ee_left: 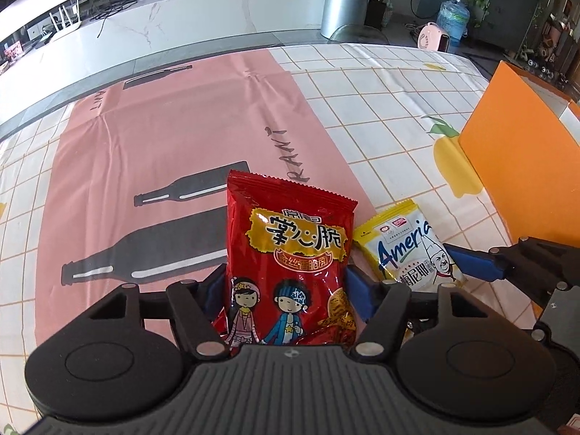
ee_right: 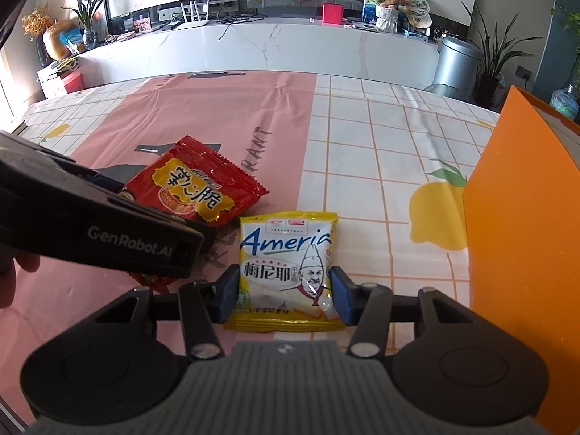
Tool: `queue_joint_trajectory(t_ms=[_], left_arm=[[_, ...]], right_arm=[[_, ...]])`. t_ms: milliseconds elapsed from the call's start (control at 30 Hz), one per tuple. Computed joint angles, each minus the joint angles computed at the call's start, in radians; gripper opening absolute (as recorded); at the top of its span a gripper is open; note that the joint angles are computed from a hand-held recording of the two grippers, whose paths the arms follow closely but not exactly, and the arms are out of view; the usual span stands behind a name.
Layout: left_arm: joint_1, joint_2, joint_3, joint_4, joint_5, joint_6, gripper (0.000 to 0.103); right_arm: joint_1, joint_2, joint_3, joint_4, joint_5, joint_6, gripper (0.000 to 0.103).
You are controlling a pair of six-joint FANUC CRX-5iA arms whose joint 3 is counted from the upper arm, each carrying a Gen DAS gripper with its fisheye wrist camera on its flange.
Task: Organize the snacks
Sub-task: 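Lift and carry the red bag and the 'America' bag over the orange box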
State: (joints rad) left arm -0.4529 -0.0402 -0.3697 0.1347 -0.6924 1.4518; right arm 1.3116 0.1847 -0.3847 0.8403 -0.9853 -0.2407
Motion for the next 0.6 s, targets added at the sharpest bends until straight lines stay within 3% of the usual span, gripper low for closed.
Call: queue_joint_trajectory(t_ms=[233, 600], left_arm=[[0.016, -0.071, -0.039, 0.056, 0.002, 0.023, 0.077], [0.001, -0.213, -0.038, 0.089, -0.036, 0.062, 0.077]], right_arm=[[0.008, -0.030, -0.013, 0.023, 0.008, -0.015, 0.050], [0.073, -0.130, -0.017, 0.067, -0.117, -0.069, 0.050]])
